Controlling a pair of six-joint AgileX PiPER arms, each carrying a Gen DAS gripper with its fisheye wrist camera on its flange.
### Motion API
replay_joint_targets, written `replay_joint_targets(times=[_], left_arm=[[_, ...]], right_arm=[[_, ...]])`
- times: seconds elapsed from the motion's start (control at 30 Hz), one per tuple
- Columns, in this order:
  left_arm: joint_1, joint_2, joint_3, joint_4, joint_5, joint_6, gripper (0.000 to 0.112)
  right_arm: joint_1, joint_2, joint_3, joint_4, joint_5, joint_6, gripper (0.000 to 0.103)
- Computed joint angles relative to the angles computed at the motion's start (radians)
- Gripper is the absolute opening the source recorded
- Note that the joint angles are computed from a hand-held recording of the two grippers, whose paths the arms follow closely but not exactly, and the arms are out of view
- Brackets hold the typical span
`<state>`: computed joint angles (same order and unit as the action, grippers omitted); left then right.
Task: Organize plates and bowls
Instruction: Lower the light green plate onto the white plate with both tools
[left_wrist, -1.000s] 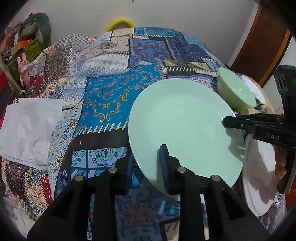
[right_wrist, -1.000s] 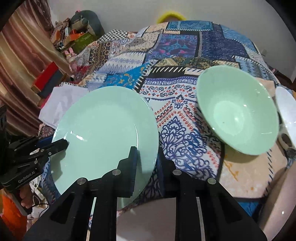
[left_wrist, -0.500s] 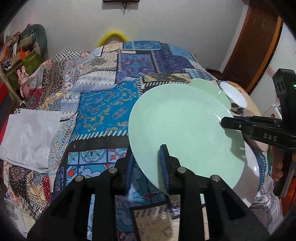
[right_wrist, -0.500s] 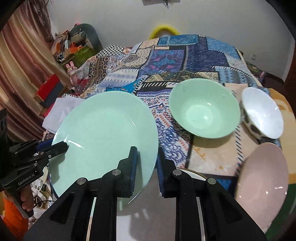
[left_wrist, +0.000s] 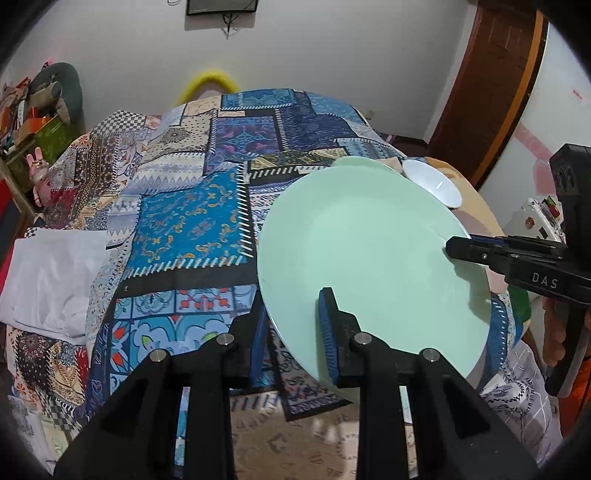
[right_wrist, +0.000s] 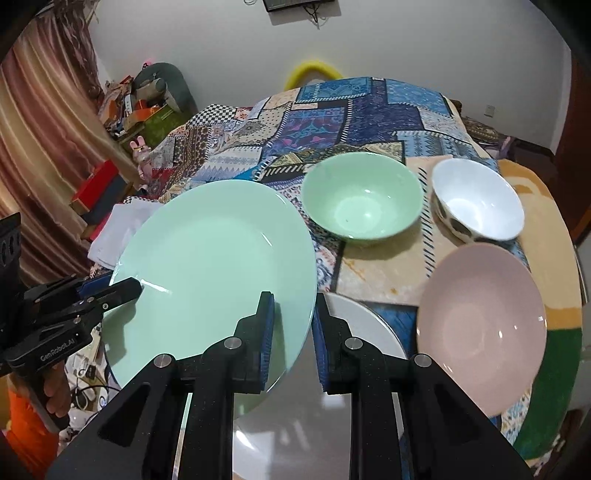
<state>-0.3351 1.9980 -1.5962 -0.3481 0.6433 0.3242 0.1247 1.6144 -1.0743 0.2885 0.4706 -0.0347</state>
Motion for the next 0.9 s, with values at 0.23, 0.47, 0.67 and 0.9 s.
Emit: replay_joint_targets(times=[0.23,0.47,0.67,0.9], left_arm=[[-0.042,-0.018,0.052,0.007,-0.012,-0.028,0.027],[-0.070,-0.012,0.087,0.002,-0.016,-0.038,0.027],[-0.094,0.008,0.103,-0.003,-0.011,-0.041,0.027],[-0.115,0.031,0.111,0.004,-0.015,-0.050,0.027]], right_arm=[[-0.048,-0.049,0.091,0.089,-0.014,-0.087,0.018],[-0.075,-0.077,0.181,0.159,-0.039,-0.146,0.018],[-0.095,-0.096,0.242,0.186,-0.058,-0.171,0.018],[-0.115,-0.100,0.281,0.240,-0.065,-0.216,0.018]])
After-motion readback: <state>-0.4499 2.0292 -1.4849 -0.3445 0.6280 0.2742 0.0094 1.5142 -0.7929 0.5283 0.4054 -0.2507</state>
